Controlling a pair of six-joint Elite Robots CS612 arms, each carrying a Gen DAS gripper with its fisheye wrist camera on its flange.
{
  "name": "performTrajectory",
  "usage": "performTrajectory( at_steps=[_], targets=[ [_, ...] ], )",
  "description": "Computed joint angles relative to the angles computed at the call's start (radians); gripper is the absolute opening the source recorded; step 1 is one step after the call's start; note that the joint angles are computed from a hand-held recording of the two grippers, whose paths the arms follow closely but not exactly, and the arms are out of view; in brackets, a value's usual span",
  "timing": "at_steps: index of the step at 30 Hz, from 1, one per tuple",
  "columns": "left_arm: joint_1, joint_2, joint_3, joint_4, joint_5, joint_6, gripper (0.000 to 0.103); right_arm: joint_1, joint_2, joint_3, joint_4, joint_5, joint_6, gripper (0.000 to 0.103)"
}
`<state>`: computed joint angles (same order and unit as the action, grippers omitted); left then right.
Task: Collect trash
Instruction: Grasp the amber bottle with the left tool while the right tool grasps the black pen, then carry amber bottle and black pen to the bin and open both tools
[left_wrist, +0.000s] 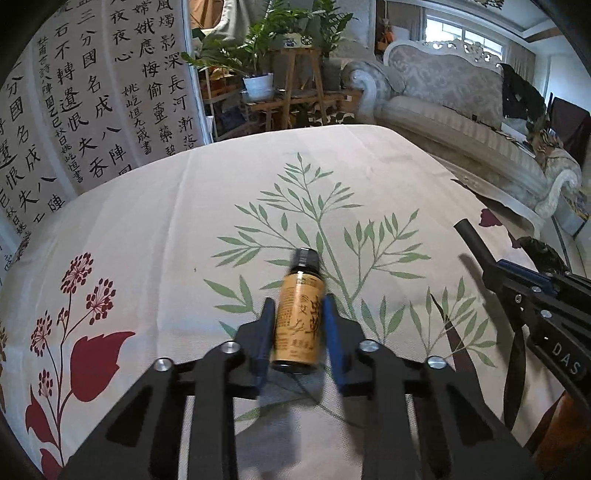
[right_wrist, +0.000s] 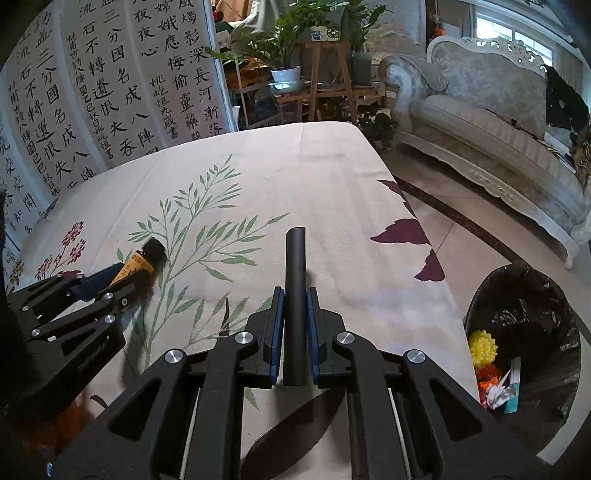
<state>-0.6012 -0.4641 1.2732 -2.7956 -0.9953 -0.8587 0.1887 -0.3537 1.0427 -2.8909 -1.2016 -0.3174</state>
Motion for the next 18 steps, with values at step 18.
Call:
performTrajectory(
  at_steps=[18],
  targets=[
    [-0.035,-0.021,0.035,-0.030,0.077,-0.048,0.025,-0.021,-0.029,0.069,-0.068,0.029,0.015,0.012]
  ],
)
